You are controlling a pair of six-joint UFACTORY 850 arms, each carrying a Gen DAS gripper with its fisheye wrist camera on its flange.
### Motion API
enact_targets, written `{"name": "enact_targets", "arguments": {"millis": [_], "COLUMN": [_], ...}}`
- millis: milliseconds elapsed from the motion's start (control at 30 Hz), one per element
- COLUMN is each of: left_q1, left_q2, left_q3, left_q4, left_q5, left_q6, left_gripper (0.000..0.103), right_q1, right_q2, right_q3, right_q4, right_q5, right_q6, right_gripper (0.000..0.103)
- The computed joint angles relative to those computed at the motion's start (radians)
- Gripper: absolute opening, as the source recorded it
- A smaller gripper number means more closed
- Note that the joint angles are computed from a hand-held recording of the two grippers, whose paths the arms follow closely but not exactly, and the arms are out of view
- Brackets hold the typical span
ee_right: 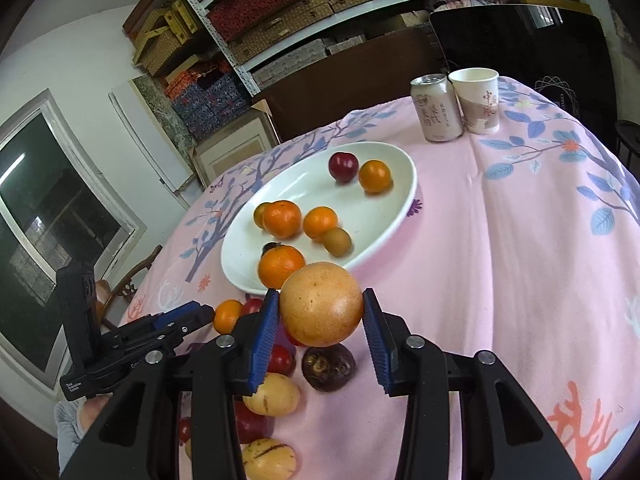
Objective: Organize fruits
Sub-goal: 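Release the orange on the plate with the left tool while the right tool releases the tan fruit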
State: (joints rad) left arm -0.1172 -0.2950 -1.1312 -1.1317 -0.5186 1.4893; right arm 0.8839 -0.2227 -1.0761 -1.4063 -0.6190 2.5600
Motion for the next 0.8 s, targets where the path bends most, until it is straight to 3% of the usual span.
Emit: {"name": "enact_targets", "arguments": {"millis": [167, 300, 433, 533, 633, 800], "left_q1": [-0.012, -0.038, -0.009, -0.019, -0.011, 0.000], "left_q2": [-0.012, 0.000, -0.046, -0.033, -0.039, 0.036], "left_q3": [-0.001, 0.027, -0.016, 0.006, -0.005, 0.024], "left_q4": [0.024, 0.024, 0.043, -0.003, 0.008, -0.143], "left_q5": [-0.030, 0.041, -0.066, -0.031, -0.053, -0.016], "left_q6": [-0.039, 0.006, -0.054, 0.009, -0.032, 0.101], "left_gripper": [0.043, 0.043, 0.037, 0.037, 0.036, 0.036], "right_q1": [-0.005, -0.002, 0.002, 0.004, 0.006, 0.017], "right_q2": [0.013, 0.017, 0.018, 0.018, 0.022, 0.035], "right_q3": [0.024, 0.026, 0.026, 0.025, 0.030, 0.037], "right_q4": [-0.034, -0.039, -0.044, -0.046, -0.057, -0.080], "right_q5": [0.009, 0.004, -0.001, -0.002, -0.007, -0.045], "right_q6": [0.055, 0.049, 0.053, 0.057, 0.076, 0.104], "right_gripper": [0.042, 0.042, 0.042, 0.042, 0.042, 0.042]}}
